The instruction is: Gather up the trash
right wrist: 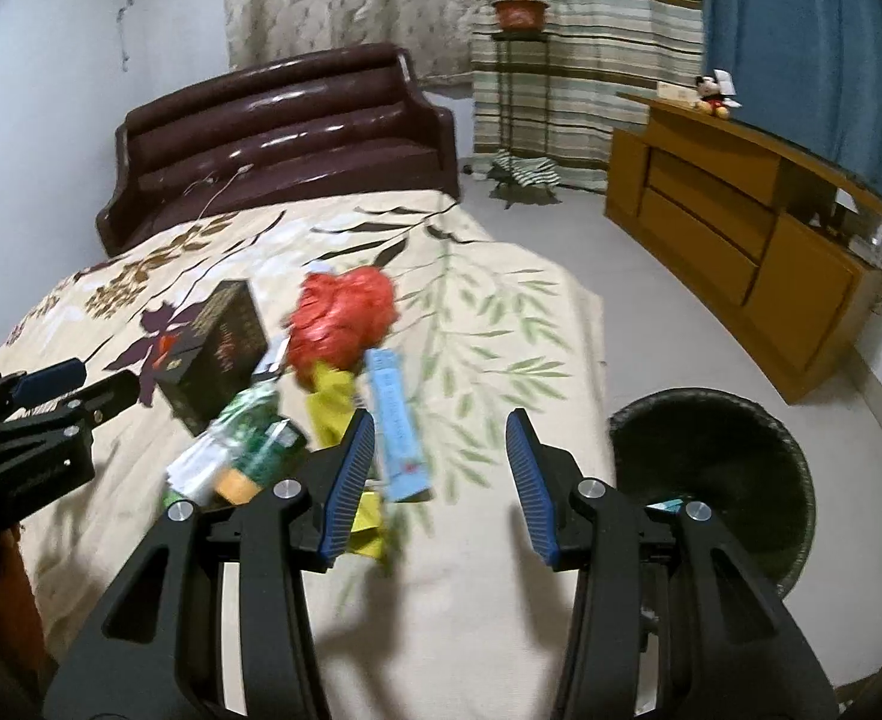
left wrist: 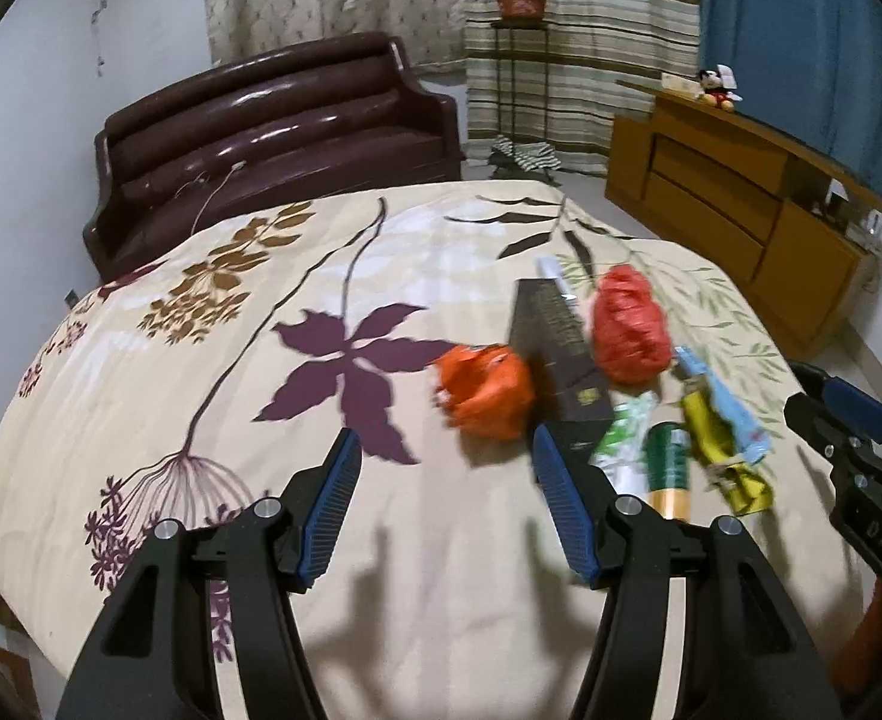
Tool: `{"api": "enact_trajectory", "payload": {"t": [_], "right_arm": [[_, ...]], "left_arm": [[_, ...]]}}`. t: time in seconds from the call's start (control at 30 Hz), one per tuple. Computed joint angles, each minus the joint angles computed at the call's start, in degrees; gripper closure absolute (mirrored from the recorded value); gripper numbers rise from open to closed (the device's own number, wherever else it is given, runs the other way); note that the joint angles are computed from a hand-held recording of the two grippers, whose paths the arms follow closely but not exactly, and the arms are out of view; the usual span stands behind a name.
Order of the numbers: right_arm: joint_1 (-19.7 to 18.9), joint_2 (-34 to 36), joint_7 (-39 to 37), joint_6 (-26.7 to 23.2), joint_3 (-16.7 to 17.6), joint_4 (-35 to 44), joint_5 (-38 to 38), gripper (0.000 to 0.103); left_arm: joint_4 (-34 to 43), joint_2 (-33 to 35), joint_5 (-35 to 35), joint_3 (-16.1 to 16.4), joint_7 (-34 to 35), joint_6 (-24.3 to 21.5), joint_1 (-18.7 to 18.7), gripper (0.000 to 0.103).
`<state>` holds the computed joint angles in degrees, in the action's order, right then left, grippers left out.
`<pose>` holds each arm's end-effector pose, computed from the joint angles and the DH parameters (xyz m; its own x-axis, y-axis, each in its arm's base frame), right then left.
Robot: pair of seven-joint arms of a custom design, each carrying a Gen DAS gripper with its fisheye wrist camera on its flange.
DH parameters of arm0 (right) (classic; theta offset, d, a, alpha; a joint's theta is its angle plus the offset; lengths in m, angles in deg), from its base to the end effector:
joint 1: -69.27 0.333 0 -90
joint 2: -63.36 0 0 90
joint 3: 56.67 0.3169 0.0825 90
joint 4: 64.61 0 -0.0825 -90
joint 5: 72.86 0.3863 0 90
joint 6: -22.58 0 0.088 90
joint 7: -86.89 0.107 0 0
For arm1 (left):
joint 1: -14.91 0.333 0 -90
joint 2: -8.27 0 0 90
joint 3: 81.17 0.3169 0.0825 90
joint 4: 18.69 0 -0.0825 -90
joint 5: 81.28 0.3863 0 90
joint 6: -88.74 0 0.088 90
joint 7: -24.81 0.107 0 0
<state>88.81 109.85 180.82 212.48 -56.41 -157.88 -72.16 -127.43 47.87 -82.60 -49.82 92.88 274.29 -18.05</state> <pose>0.6948 0.2480 0.2487 0.2861 -0.9561 -0.0638 -0.6293 -0.1373 -0.7650 0.6783 -0.0660 0.2636 0.1643 -0.9846 -0.0591 -0.7036 -0.0749 -0.7066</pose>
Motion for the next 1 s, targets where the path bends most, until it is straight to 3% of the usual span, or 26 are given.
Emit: {"api": "enact_trajectory", "payload": {"t": [0.1,0.33,0.53,0.7,1.0], "right_arm": [[0.9,0.7,-0.5,-1.5,0.1,1.2,-0.4,0.060],[2.1,2.0,-1.5,-5.3,0.5,3.8,-1.5,0.081],[3.5,3.5,-1.6,-8.5,-0.2,6.5,-2.1,0.085],[6.1,4.3,0.1,-10.7,-3.4,8.3,-2.9,0.085],[7.3,6.1,3.4,-13.7,-5.6,11.7,-4.7,0.079]], "left_arm": [[-0.8,-0.4,-0.1,-0.5,0.1,0.3,0.9,0.044],[-2.2,-1.2,-1.1,-2.5,1.3,1.0,3.4,0.044],[-2.7,-1.9,-1.9,-5.0,2.7,1.6,5.8,0.044],[-2.6,-2.1,-2.4,-7.6,4.0,1.8,8.2,0.044],[-2.8,-2.6,-3.2,-10.6,5.9,2.4,10.9,0.044]]}}
